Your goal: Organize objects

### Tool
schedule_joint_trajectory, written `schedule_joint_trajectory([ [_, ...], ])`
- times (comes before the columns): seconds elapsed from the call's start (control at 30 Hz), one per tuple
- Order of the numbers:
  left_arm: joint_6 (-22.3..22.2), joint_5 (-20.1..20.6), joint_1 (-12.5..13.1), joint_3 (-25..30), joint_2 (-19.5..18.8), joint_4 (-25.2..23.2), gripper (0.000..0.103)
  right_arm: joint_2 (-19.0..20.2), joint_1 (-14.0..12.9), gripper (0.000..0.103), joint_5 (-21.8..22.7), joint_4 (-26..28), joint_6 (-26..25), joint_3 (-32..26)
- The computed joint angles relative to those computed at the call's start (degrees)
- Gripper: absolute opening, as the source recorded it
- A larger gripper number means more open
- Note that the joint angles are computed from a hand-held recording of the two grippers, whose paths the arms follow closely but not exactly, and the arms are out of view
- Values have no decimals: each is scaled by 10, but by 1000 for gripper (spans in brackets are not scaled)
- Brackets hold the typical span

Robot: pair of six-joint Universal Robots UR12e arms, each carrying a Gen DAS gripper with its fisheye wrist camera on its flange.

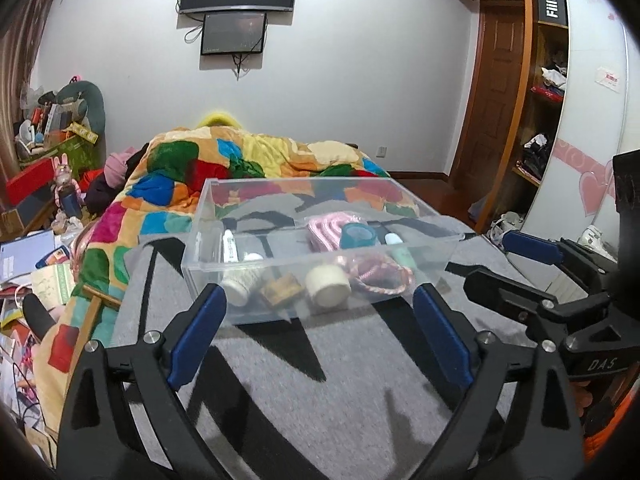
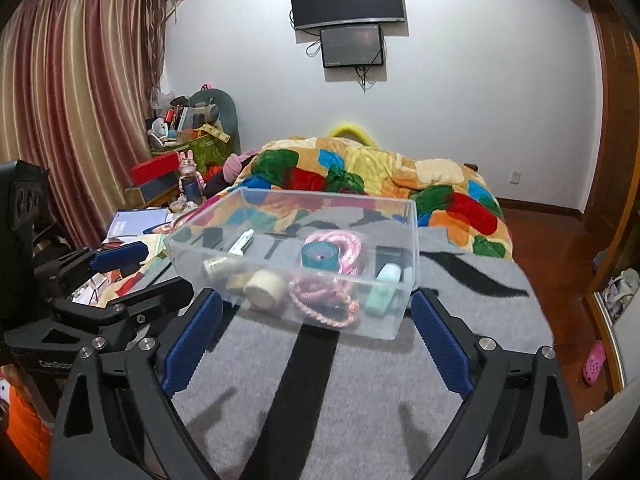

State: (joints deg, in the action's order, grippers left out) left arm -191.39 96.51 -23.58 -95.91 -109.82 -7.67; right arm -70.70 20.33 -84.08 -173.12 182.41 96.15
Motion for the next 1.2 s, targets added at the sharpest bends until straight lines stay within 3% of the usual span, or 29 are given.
schedule_joint_trajectory([
  [1.2,-19,-6,0,-9,3,1,96,1,-4,95,18,6,19,5],
])
